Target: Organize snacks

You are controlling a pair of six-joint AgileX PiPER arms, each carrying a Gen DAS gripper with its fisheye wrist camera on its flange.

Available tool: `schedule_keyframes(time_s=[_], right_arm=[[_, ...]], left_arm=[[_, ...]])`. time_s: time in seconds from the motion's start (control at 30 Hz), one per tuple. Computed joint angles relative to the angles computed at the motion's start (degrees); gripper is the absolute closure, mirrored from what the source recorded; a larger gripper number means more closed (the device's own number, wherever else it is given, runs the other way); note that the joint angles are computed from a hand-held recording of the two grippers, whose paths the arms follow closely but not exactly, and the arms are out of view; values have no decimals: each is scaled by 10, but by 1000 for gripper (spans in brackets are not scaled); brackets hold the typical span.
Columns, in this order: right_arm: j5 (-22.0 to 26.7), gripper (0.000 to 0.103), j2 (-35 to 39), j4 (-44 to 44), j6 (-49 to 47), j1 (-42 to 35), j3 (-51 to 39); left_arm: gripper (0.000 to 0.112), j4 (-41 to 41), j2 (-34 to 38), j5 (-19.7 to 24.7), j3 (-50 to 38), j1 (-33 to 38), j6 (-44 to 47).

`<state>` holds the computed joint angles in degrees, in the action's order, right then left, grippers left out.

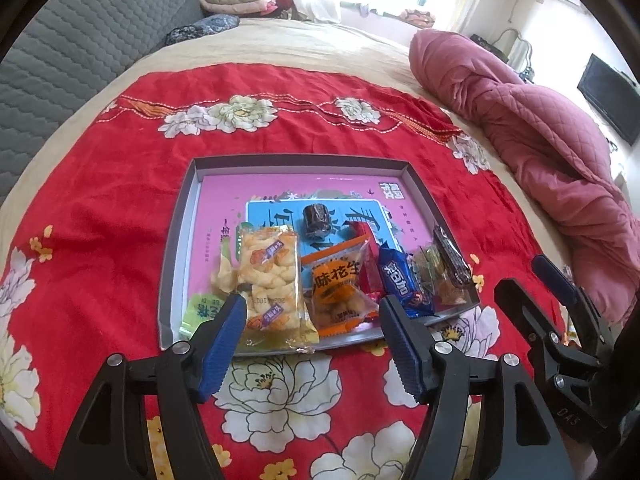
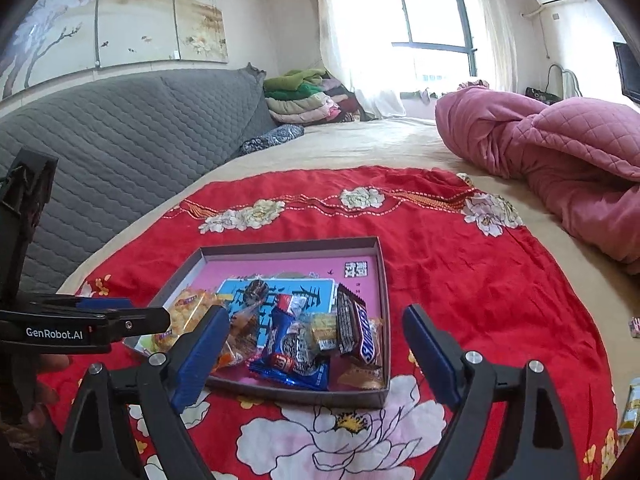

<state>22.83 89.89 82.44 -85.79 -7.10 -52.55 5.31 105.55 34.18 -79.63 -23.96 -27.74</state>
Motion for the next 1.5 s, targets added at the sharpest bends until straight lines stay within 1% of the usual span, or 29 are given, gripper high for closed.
schedule_keyframes(time_s=[0.03,0.07,0.13,0.5,0.7,0.8,0.87,0.93,1.0,1.1,1.23,1.3,1.37,1.5], right_arm=[[1,11,-2,-16,18,0,1],[3,7,-2,-30,33,-1,1],[-1,4,-6,-48,57,0,4],[24,4,-21,-136,165,-7,15],[1,4,-40,-246,275,18,24],[-8,4,-53,-311,346,31,29],[-2,3,-63,-330,370,32,33],[3,3,-77,-356,401,38,40],[9,3,-83,-364,412,39,45],[26,3,-94,-353,409,38,60],[15,3,-111,-374,413,56,79],[4,3,-121,-399,435,65,86],[3,3,-129,-401,438,66,92],[5,3,-131,-408,447,61,95]], left_arm=[[41,1,0,-1,1,-1,-1],[41,0,-2,-3,5,-1,0],[40,0,-3,-4,8,-2,0],[39,-16,-18,-10,49,-8,15],[39,1,-28,-5,66,-20,-3],[38,12,-39,-7,81,-26,-19],[38,27,-47,-7,91,-31,-39],[38,23,-50,-4,97,-32,-40],[38,26,-55,-4,105,-36,-41],[38,38,-65,-6,122,-40,-60],[38,52,-74,0,139,-56,-81],[38,41,-79,-1,148,-54,-78],[38,29,-83,1,155,-51,-73],[38,49,-93,-2,169,-52,-99]])
